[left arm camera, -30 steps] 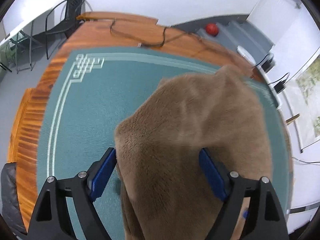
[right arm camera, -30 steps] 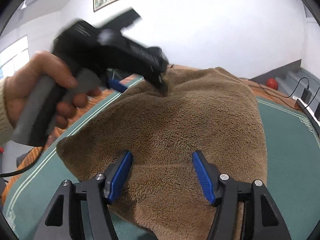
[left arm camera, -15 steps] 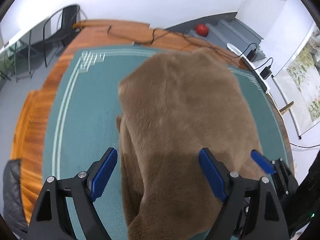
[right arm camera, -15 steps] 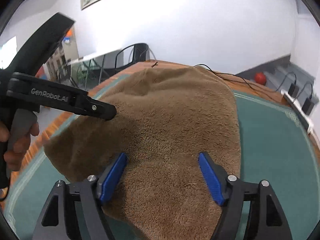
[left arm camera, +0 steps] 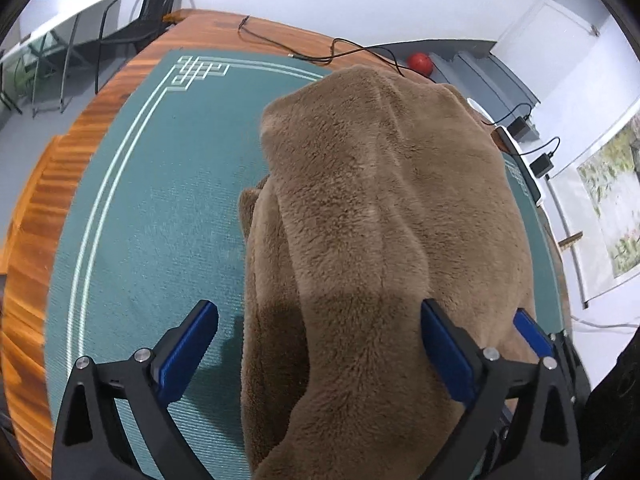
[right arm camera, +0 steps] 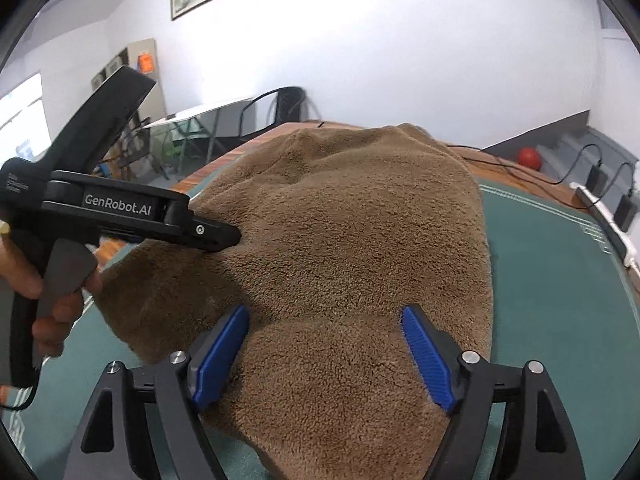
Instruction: Fold clothes
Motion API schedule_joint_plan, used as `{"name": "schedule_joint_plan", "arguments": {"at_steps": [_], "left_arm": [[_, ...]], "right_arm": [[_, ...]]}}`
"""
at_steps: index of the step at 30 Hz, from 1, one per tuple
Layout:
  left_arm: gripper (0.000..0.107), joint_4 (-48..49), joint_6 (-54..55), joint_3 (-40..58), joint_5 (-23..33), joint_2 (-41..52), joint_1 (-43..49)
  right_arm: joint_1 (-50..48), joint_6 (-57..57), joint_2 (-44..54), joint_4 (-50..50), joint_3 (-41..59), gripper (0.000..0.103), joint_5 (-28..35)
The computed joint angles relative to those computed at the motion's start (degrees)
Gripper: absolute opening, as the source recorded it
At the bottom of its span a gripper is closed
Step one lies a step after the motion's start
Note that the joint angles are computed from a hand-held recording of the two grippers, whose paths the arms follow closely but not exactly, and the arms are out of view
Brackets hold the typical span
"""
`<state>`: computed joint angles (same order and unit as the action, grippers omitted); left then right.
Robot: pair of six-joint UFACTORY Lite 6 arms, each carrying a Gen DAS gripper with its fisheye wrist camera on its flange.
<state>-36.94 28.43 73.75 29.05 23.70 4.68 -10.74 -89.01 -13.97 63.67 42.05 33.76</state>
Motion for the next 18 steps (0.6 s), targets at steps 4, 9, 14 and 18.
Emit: {"name": "schedule_joint_plan", "arguments": {"at_steps": [4,9,14,18], "left_arm": [[0.100,14.6,-12.6,-1.9,-4.7,-5.0,-4.0],[0.100,31.3,-27.3,-4.8,-7.6,-10.7,-8.4],[0.100,39.5,-35.1,-5.8,-7.5,-13.5,-10.1],[0.100,41.0,-37.4,-5.3,-6.7,-13.7,-11.2]], "right_arm": [[-1.6,5.5,2.9,-6.0,5.5,0.084,4.7],[-5.3,8.6,1.9,-7.8,7.4,0.085,6.9],[-9.7,10.6,1.4,-9.9,8.5,0.085,9.3],[-12.6,11.9,1.2,-11.4,9.2,0.085,10.9]]}}
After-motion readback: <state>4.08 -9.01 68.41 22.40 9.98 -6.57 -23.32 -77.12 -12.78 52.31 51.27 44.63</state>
